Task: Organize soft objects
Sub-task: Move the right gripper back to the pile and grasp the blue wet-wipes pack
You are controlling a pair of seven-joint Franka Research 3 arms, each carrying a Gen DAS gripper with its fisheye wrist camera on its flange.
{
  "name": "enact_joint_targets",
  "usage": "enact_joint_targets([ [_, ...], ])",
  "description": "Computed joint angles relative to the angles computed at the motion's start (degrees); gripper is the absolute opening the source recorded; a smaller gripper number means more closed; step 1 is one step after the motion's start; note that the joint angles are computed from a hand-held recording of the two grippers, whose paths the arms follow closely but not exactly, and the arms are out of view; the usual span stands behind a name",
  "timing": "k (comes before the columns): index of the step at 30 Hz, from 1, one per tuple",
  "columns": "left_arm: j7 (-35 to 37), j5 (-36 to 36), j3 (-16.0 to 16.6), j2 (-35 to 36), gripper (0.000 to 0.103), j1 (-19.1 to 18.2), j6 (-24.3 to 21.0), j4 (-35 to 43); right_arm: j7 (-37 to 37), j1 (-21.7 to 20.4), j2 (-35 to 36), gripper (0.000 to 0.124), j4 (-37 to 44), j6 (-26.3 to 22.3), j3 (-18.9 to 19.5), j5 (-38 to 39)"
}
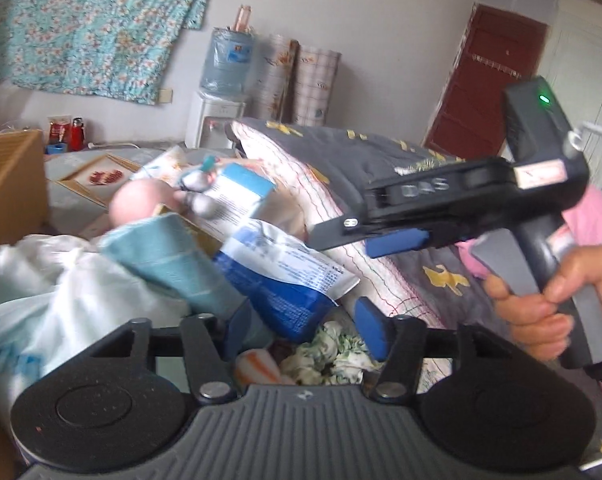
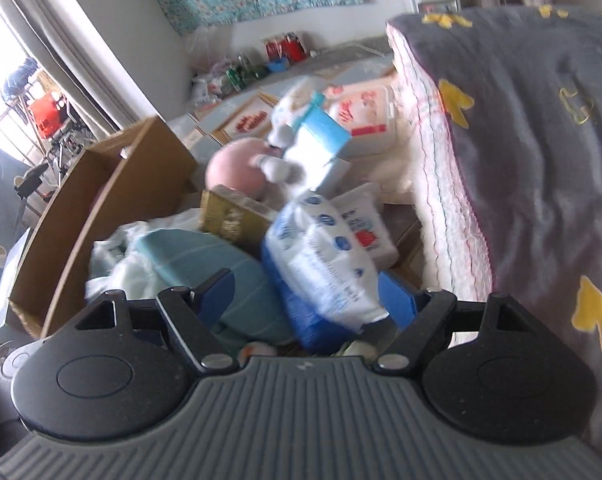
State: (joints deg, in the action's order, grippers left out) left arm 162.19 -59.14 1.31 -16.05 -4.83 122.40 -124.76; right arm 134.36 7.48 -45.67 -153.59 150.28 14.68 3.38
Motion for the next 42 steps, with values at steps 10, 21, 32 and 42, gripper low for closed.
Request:
enact_joint_targets([
  [10, -4.2, 4.3, -3.2, 4.4, 0.029, -1.4, 4.1, 1.8, -10.1, 5.7, 9.3, 0.071, 0.2, 4.6, -10.8, 10.2],
  [21, -4.1, 3.9, -1.8, 3.3, 0.062, -0.5, 0.5, 3.0, -23.8, 20.4, 7.1, 0.068, -2.3, 15.9, -18.5, 33.8],
  [32, -10.7, 10.6, -4.6, 5.0, 0.051, -1.2, 9.1, 3.2, -35.3, 28.2, 11.4, 0.067, 0.1, 21.9, -21.7, 49.6],
  [42, -12.6, 10.6, -3.3, 6.7, 0.038, -0.6, 4.3, 5.3, -26.3, 19.8, 12.3, 0.070, -2.6, 19.5, -19.9, 47.6],
])
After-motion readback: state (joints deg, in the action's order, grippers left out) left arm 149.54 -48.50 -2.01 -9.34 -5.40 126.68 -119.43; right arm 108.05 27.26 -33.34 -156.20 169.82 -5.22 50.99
